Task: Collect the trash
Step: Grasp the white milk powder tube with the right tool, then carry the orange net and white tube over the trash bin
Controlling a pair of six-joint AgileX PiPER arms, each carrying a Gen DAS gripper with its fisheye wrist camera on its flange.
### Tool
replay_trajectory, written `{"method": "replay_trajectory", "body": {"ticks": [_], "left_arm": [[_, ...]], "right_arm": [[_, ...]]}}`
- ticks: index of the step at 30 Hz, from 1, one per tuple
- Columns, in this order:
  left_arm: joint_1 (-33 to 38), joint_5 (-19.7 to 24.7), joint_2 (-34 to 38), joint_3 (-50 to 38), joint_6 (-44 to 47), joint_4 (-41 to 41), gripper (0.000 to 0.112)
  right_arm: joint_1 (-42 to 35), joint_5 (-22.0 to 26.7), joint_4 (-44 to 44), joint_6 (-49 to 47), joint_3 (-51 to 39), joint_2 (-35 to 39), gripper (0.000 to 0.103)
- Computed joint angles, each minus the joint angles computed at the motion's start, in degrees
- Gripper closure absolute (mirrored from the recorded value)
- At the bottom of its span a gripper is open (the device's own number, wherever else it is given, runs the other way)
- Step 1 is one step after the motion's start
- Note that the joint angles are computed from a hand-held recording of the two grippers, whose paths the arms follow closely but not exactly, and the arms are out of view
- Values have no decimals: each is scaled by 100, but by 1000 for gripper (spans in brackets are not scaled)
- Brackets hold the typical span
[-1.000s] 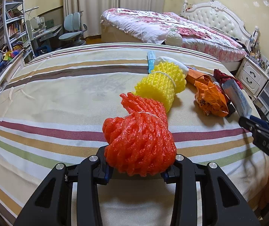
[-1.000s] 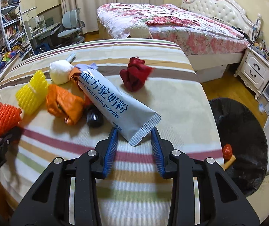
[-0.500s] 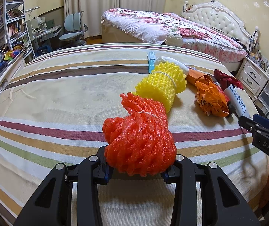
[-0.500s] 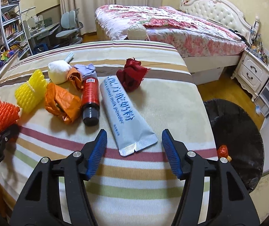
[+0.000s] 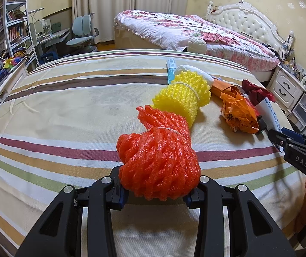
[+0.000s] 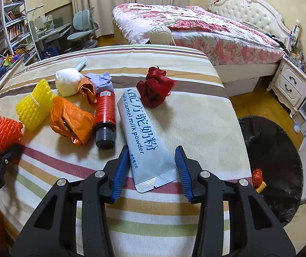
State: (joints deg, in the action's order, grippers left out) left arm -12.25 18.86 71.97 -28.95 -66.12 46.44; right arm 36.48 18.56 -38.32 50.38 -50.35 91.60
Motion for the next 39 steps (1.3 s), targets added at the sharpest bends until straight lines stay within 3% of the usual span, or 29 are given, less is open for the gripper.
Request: {"method": "replay_trajectory", "body": {"ticks": [12, 26, 39], "left_arm": [[-2, -157, -346, 249, -345, 299, 74], [-825, 323, -739, 251, -813, 491, 75], [-1957, 459, 76, -560, -1902, 1580, 75]], "right_arm": [[171, -66, -837, 1096, 605, -483, 63], [-44, -218, -933, 1286, 932, -966, 63], [-926, -129, -1052, 1193, 1210, -1547, 63]]}}
